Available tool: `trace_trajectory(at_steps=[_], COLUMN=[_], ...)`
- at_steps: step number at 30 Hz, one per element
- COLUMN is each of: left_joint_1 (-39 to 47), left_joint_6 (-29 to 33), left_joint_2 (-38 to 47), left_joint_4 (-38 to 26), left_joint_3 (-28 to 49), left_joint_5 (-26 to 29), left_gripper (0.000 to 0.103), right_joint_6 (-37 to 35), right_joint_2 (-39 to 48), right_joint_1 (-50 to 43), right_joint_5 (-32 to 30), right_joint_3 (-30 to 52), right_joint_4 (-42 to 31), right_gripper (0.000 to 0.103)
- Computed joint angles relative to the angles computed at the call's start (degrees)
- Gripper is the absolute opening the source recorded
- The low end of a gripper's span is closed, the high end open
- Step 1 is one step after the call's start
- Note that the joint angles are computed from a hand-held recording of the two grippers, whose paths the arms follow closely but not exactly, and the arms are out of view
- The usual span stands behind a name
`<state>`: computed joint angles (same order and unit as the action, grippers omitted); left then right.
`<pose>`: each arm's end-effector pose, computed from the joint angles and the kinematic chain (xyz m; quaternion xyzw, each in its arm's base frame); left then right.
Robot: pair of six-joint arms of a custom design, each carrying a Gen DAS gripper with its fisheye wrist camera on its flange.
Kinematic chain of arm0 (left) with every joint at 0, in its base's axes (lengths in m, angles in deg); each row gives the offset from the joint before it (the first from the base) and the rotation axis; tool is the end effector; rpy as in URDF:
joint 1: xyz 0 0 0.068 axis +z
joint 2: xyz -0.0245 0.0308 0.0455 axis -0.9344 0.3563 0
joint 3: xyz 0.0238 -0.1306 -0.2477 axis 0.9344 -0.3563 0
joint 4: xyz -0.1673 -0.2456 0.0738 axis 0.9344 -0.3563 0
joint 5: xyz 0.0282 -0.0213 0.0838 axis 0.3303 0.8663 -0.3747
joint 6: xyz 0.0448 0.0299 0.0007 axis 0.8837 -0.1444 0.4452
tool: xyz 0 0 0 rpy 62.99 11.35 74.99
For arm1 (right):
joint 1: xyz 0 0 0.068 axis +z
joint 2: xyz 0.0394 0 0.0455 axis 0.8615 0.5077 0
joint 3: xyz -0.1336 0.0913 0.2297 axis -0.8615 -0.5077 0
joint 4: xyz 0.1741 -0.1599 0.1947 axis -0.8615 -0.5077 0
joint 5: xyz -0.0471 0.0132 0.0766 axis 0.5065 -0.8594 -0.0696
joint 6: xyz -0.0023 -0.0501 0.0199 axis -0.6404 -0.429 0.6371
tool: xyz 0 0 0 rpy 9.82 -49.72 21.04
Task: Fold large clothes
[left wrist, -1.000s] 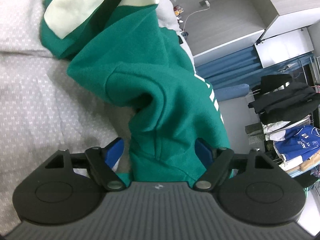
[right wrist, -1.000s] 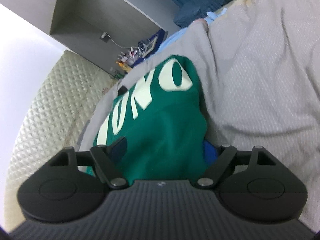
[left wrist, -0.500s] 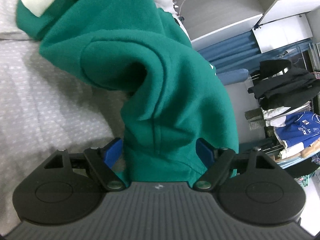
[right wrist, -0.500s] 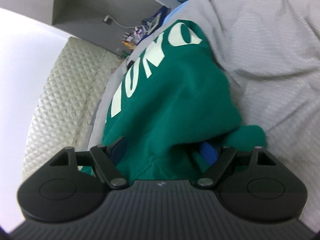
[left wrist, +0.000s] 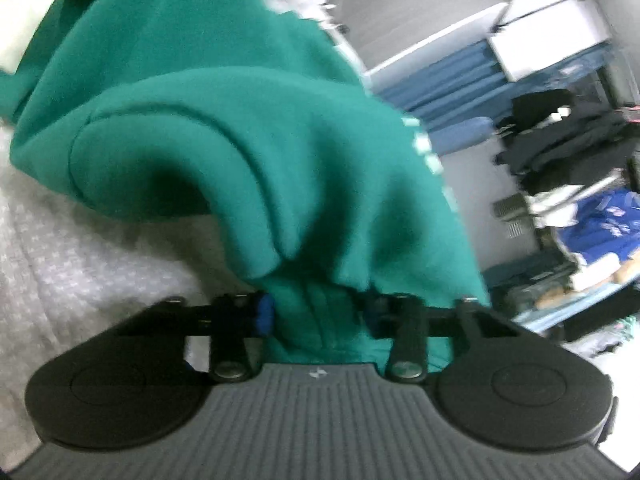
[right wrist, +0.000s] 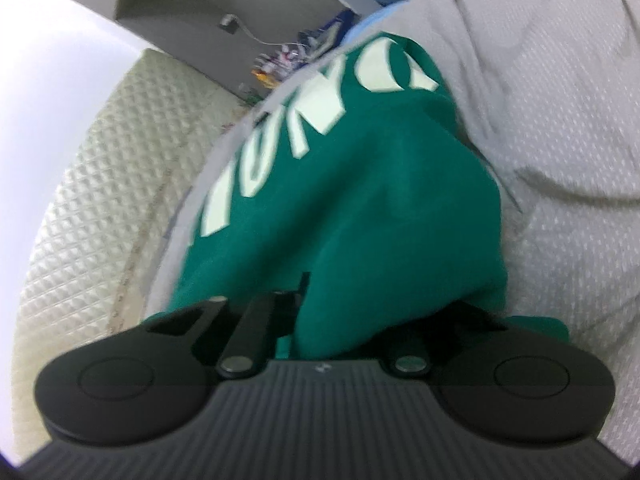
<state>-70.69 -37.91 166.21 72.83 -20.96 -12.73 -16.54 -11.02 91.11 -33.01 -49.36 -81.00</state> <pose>0.4154 -0.0380 0.2013 -0.0287 0.8594 -0.4512 0.2387 0.1934 0.1068 0.2641 0.3564 0.7971 0.2815 0.3981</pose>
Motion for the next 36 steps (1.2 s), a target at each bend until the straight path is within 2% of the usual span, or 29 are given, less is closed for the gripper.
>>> trace_trajectory(at_steps=[2,8,11,15,17,19,22,25,30,34,36], left_joint_1=[0.95,4.67,5.75,8.29,9.88,12.09,15.64,17.46,19.92,21.99,23.08], left_joint_6=[-1.93,-8.72,-13.05,-18.58,-19.7,-18.64,-20.16,-21.28,-24.76,-35.07,-41.41], left_joint_2=[-2.78,-11.05,-13.86,-19.02,-22.48,-26.56,-31.82,-33.89,-32.83,-27.64,-23.92], left_joint_4=[3.93,15.22,20.37,27.47,27.92,25.61,24.58,22.14,16.77,19.51,21.29], left_joint_3=[-2.1,-8.55,-11.49,-16.82,-18.45,-19.03,-18.41,-13.51,2.77,19.71,29.76], left_joint_5=[3.96,15.8,18.1,20.36,22.01,24.14,27.54,29.05,29.7,29.51,29.15], left_gripper=[0.032,0.027,0.027,0.025,0.025,0.025,0.025,0.025,0.024,0.024,0.024], right_joint_6=[-1.05,-3.15,-2.27,1.69,4.39,5.62,4.88,0.06,-17.3,-31.38,-38.96], right_joint_2=[-2.44,-7.63,-8.75,-7.06,-5.96,-4.13,0.67,3.79,9.84,18.02,24.53], right_joint_1=[4.09,17.23,23.59,36.47,42.03,47.89,52.07,52.33,48.33,46.41,47.06], right_joint_5=[4.76,19.39,25.66,37.66,43.16,48.86,53.42,54.48,51.52,49.61,50.26], right_joint_3=[1.16,5.59,7.0,9.57,11.86,15.53,23.42,31.29,47.09,64.69,77.1], right_joint_4=[-1.96,-7.28,-8.83,-13.03,-15.85,-19.17,-24.88,-26.06,-20.69,-18.09,-18.64], right_gripper=[0.013,0.012,0.012,0.011,0.011,0.011,0.011,0.011,0.011,0.011,0.011])
